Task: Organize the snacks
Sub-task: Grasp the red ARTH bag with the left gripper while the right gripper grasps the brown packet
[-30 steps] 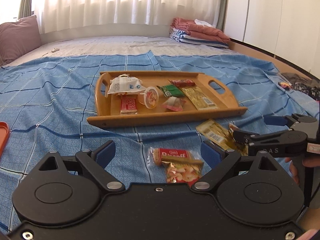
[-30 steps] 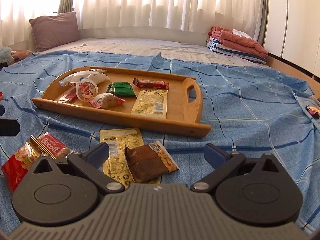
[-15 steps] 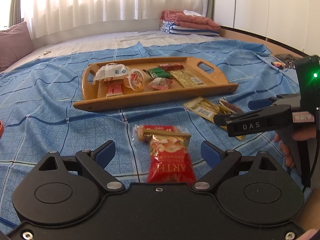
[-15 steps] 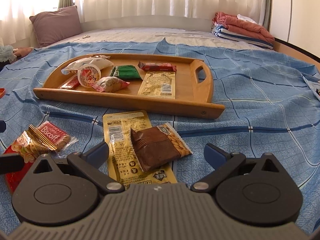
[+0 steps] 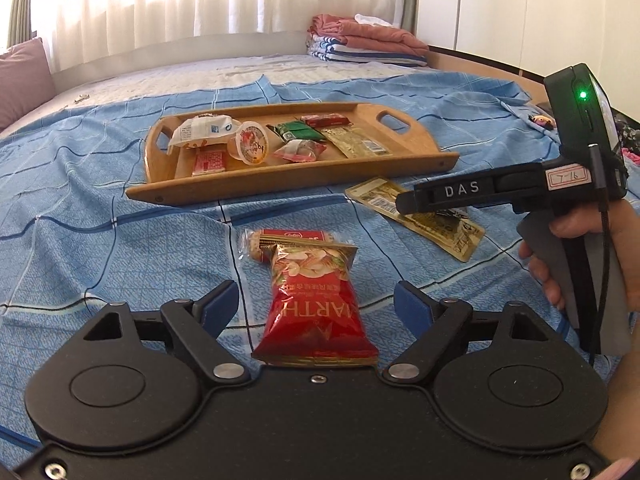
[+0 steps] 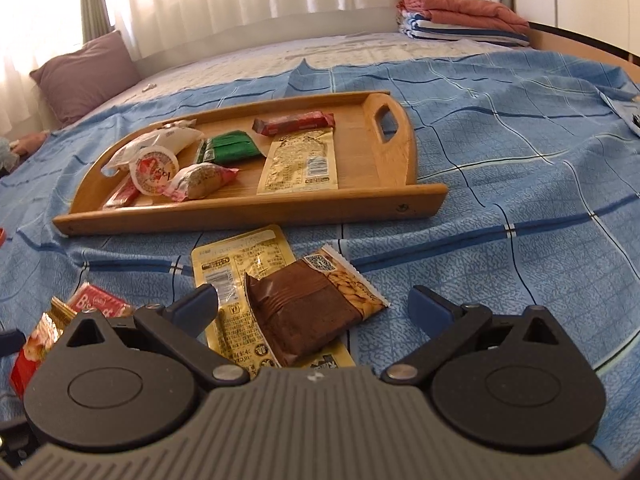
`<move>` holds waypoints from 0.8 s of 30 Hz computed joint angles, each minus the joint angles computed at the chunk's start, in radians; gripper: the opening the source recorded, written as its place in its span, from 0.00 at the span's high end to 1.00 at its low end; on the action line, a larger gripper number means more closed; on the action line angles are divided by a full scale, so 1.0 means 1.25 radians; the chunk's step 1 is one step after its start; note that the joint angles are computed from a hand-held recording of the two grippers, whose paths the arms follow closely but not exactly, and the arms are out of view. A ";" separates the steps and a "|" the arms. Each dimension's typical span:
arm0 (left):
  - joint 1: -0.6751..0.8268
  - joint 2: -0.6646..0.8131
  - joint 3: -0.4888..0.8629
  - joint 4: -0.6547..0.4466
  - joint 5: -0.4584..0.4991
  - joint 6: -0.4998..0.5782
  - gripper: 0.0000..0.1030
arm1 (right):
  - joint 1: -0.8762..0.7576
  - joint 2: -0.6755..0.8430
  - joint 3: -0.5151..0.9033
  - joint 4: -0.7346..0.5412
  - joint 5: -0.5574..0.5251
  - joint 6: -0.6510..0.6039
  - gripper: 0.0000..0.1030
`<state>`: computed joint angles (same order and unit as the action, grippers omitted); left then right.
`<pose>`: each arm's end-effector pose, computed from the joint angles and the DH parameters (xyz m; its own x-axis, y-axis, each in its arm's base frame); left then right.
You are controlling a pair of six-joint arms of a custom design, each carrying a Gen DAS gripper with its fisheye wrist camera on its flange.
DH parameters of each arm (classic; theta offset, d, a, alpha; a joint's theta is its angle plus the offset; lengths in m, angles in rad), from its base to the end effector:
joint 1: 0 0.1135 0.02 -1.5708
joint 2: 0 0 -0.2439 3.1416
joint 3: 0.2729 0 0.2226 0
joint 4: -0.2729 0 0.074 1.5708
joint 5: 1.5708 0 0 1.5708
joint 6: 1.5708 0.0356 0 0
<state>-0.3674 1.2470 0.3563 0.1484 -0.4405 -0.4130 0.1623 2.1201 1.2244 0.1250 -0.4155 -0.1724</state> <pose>0.1941 -0.0584 0.1440 -0.5905 -0.1617 -0.7906 -0.2242 0.9740 -0.0318 0.3970 0.0796 0.1174 -0.6029 -0.2578 -0.7550 -0.5451 0.8241 0.1540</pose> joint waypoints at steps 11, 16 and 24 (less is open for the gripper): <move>0.003 0.030 -0.001 0.009 0.014 -0.022 0.52 | 0.013 0.016 -0.003 0.031 0.028 0.045 0.00; -0.001 0.019 -0.001 0.002 0.004 -0.029 0.53 | 0.010 0.018 -0.010 0.046 0.023 0.051 0.00; -0.006 -0.024 0.008 -0.032 -0.016 -0.022 0.53 | -0.015 -0.004 -0.025 0.054 -0.019 0.148 0.12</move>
